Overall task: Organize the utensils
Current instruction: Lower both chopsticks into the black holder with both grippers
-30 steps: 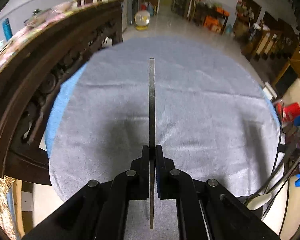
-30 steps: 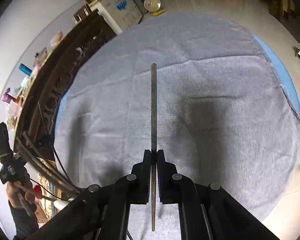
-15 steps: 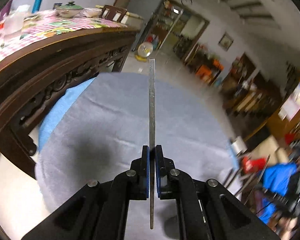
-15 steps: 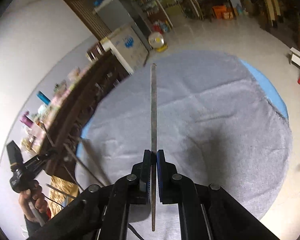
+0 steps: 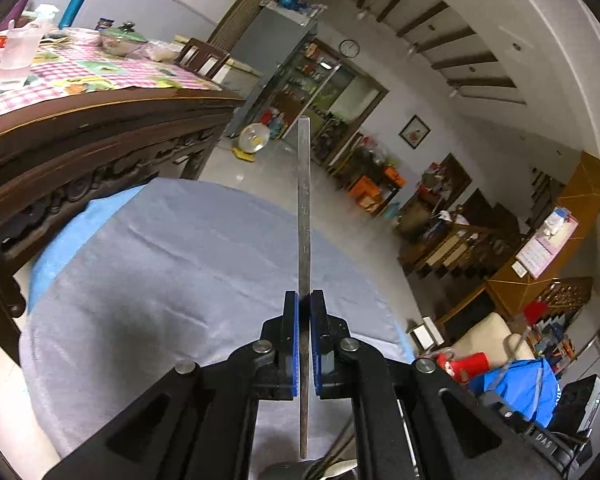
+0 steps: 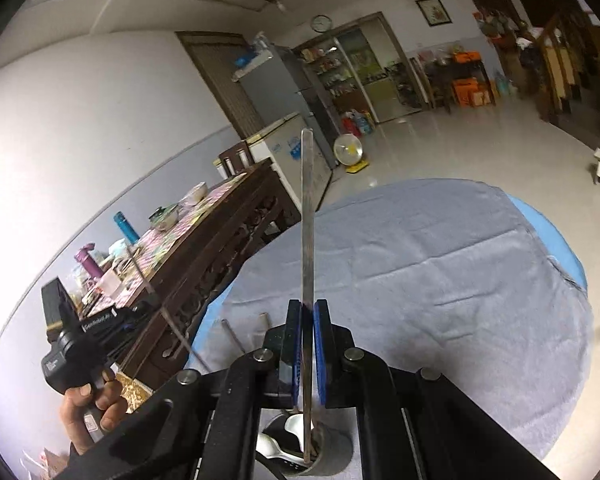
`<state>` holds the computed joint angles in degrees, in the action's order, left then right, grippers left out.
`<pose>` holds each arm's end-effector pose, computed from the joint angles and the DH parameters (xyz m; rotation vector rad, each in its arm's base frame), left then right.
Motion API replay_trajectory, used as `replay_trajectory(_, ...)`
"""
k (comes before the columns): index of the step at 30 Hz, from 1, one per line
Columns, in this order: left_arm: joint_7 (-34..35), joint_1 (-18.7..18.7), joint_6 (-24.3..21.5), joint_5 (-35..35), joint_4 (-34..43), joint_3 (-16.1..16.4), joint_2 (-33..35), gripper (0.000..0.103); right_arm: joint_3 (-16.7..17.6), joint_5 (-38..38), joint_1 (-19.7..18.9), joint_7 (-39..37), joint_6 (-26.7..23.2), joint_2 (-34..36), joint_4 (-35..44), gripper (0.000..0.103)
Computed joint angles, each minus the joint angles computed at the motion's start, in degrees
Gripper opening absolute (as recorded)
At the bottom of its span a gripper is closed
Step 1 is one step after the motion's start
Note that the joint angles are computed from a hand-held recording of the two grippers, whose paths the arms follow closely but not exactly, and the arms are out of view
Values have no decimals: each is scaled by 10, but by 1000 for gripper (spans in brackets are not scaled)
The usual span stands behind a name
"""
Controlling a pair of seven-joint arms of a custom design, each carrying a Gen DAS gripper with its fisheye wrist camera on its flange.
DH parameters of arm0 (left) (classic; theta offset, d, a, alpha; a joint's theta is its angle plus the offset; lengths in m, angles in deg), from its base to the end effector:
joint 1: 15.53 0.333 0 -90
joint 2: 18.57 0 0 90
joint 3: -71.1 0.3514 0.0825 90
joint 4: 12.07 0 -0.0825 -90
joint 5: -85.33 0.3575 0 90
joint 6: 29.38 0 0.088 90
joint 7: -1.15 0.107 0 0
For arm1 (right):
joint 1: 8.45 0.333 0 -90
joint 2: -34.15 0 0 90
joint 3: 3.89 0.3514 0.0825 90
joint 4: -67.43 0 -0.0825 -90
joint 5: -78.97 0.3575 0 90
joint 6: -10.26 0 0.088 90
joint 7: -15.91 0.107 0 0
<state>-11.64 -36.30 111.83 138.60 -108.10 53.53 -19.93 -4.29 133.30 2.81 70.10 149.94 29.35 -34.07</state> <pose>0.4491 -0.3603 0.7284 -2.0956 1.0788 -1.3628 0.5447 0.1061 0.7129 -1.6571 1.2162 -0.1400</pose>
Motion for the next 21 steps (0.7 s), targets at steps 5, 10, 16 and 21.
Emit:
replay_trajectory(5,15,-10,13,2,14,0,21,5,10,-15,12,-3,16,-5,-15,6)
replay_trajectory(10,15,-22,8,10,18,4,32,5,14,-26,21,-7,43,-10,-32,6)
replay_trajectory(16,10,-37,0,23,19,5,41,5,17,-36,33,-17,81,-19,-54,7)
replay_trajectory(21,20,-52,-19,35,32,6,53,5,19,-46,42,-19,96,-21,-65,7)
